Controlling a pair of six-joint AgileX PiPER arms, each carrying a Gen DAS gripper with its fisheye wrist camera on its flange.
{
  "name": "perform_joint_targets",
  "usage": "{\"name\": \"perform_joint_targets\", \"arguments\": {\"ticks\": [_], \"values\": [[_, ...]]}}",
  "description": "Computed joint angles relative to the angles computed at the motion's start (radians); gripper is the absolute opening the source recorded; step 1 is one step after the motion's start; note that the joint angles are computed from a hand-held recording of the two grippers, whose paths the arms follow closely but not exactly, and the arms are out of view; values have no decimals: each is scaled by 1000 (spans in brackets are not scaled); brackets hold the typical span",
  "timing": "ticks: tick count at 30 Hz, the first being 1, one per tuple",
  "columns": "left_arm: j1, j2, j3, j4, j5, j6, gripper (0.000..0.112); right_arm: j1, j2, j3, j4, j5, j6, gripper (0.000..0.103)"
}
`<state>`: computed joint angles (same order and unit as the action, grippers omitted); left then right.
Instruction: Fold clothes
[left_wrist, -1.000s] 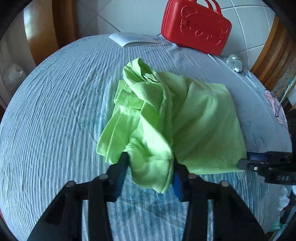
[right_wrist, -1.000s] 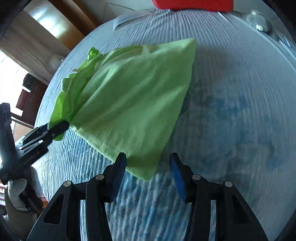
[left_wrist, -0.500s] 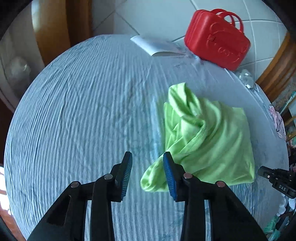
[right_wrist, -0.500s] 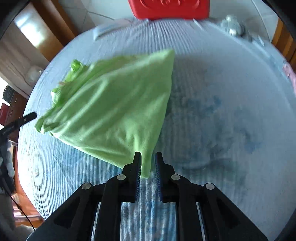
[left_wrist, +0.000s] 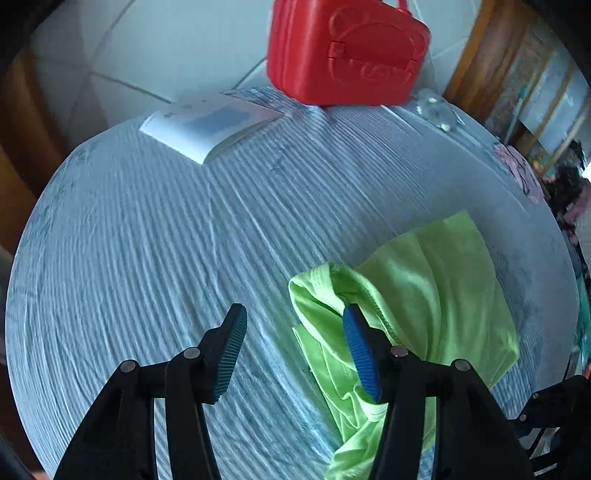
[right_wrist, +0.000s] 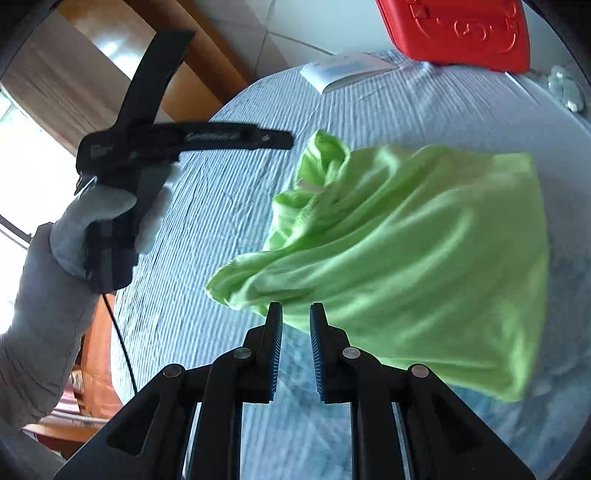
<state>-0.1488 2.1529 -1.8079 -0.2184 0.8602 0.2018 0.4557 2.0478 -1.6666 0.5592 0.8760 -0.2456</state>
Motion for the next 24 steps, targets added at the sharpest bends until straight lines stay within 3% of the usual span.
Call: {"name": "perform_joint_targets", "arguments": {"ticks": [6,10,14,15,19,20,21,22,23,24], "values": [[55,82,-71,-174,97,432,55,191,-20,65,-252,-215,514,16],[77,132,-124,-196,139,545,55,297,-8,54,-527,-245,901,23],[80,173,-180,-265,174,636,55,343,-19,100,-687,-285,1125,26],[80,191,-207,-291,195,654,55,363,-23,105,-770,-287,1222,28],[41,280,-352,-246,240,657,53,444,8,57,-1024,-246,1549,62],[46,307,-395,-255,268,668,35,458,53,-11,-1050,-182,1565,62],[59,311,-399,-281,276,699,22,462,93,-61,-1058,-155,1571,60],[73,315,-405,-307,284,731,12,458,133,-114,-1044,-142,1564,31],[86,320,-411,-333,293,761,12,459,181,-185,-1028,-89,1562,10],[103,301,-378,-352,284,798,11,474,198,-215,-1052,-48,1597,2]]}}
